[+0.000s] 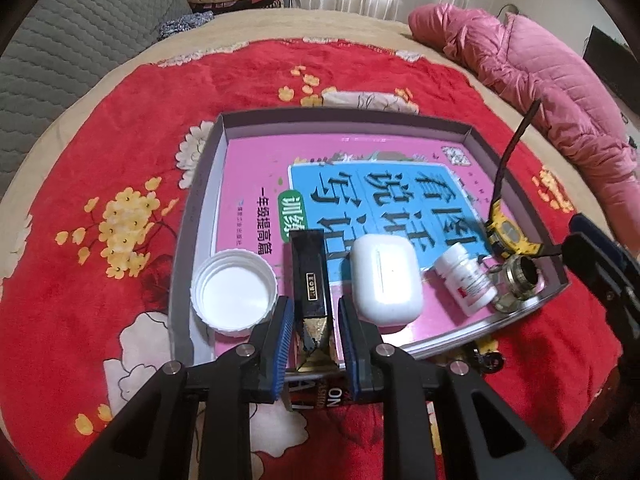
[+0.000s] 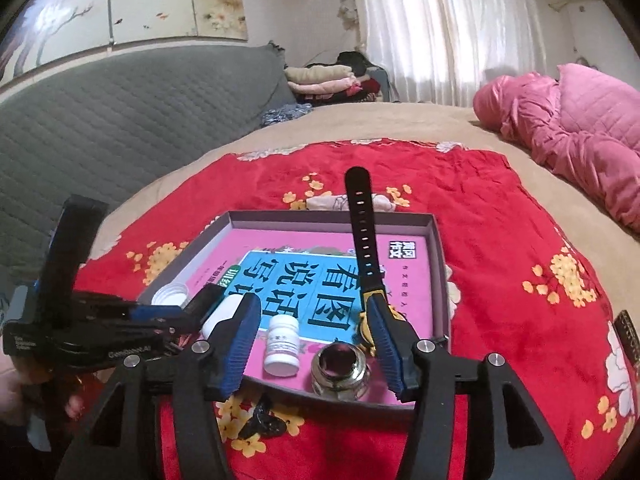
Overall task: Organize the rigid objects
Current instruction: 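Lower the lipstick into the box and open left tool while right tool releases the bottle, then withdraw both open tools back from the box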
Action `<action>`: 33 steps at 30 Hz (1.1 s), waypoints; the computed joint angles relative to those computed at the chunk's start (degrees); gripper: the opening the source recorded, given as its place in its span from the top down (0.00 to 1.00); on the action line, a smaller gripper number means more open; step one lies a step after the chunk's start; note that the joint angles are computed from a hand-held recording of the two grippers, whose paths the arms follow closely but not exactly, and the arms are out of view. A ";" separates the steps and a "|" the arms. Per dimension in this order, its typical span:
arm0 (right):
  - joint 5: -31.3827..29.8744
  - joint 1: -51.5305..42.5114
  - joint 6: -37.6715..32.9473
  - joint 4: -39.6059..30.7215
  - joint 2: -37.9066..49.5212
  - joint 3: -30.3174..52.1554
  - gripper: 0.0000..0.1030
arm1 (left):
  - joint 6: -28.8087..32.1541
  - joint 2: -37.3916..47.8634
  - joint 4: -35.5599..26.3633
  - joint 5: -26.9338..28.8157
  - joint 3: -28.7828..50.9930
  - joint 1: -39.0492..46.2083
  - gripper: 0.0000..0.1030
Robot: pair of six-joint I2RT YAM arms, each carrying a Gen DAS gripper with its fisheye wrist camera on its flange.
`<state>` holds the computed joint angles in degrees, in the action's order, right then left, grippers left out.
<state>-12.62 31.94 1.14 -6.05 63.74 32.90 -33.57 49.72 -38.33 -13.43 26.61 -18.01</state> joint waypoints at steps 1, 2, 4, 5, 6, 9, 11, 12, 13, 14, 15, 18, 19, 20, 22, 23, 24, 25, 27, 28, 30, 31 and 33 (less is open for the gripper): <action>0.14 -0.16 0.06 -0.09 -0.49 -0.18 0.44 | -0.20 -1.94 -1.10 -0.26 0.08 -0.34 0.77; -0.01 -0.46 0.08 -0.42 -1.11 -0.34 0.44 | -0.23 -3.19 -1.89 -0.36 0.27 -0.47 0.77; -0.34 -1.02 0.29 -1.38 -2.28 -0.64 0.43 | -0.57 -6.57 -4.31 -0.51 0.54 -0.99 0.77; -0.33 -1.11 0.61 -1.93 -3.15 -0.91 0.43 | -0.70 -7.51 -5.19 -0.51 0.66 -1.29 0.77; -0.60 -1.23 0.85 -2.44 -3.77 -1.12 0.43 | -1.25 -8.97 -6.58 -0.90 0.68 -2.09 0.77; -0.63 -0.91 1.19 -4.00 -5.26 -1.48 0.42 | -2.91 -11.62 -9.38 -1.68 0.66 -4.31 0.77; -0.36 -0.16 1.22 -5.24 -6.15 -1.72 0.41 | -4.02 -12.88 -10.57 -1.87 0.50 -5.63 0.77; 0.04 0.46 1.20 -5.84 -6.53 -1.81 0.41 | -4.81 -13.22 -11.01 -2.03 0.39 -6.40 0.77; 0.24 1.01 1.10 -6.34 -6.72 -1.92 0.41 | -5.47 -13.48 -11.42 -2.19 0.32 -7.06 0.77; 0.43 1.58 1.03 -7.46 -7.43 -2.15 0.41 | -6.26 -13.76 -11.82 -2.46 0.19 -7.75 0.77; 0.81 2.20 1.18 -7.91 -7.86 -2.45 0.41 | -7.26 -14.03 -12.20 -2.54 0.07 -8.45 0.77; 1.28 3.29 0.86 -9.97 -9.10 -3.30 0.41 | -10.14 -14.21 -12.68 -2.75 -0.12 -11.19 0.66; 1.34 3.49 0.80 -10.85 -9.47 -3.51 0.41 | -10.97 -14.15 -12.75 -2.32 -0.14 -12.04 0.62; 1.20 3.44 0.70 -11.45 -9.66 -3.69 0.41 | -11.94 -14.25 -12.79 -2.33 -0.27 -13.02 0.57; 1.40 3.56 0.30 -12.28 -9.62 -3.87 0.41 | -14.04 -13.33 -12.60 -3.16 -0.28 -16.38 0.55; 1.72 3.68 0.03 -12.64 -9.67 -4.02 0.41 | -14.87 -12.45 -12.59 -3.73 -0.15 -17.91 0.55; 1.99 3.83 -0.14 -12.95 -9.69 -4.08 0.41 | -16.23 -10.96 -12.45 -4.12 0.02 -19.46 0.55; 2.23 3.98 -0.28 -13.38 -9.92 -4.26 0.40 | -17.34 -9.87 -12.23 -4.14 0.05 -20.21 0.55; 2.43 3.91 -0.47 -13.88 -10.04 -4.47 0.40 | -20.35 -7.78 -11.83 -4.82 -0.02 -21.72 0.55; 2.39 3.81 -0.62 -14.12 -10.21 -4.62 0.40 | -21.24 -6.73 -11.26 -4.84 -0.08 -22.09 0.55; 2.23 3.49 -1.10 -14.39 -10.04 -4.75 0.40 | -22.29 -4.76 -10.04 -4.70 -0.27 -22.05 0.55; 2.31 3.50 -1.33 -14.47 -9.81 -4.88 0.40 | -22.48 -3.60 -9.51 -4.20 -0.23 -21.82 0.55; 2.22 3.43 -1.44 -14.19 -9.51 -5.16 0.40 | -21.58 -1.42 -7.53 -2.01 -0.56 -19.78 0.53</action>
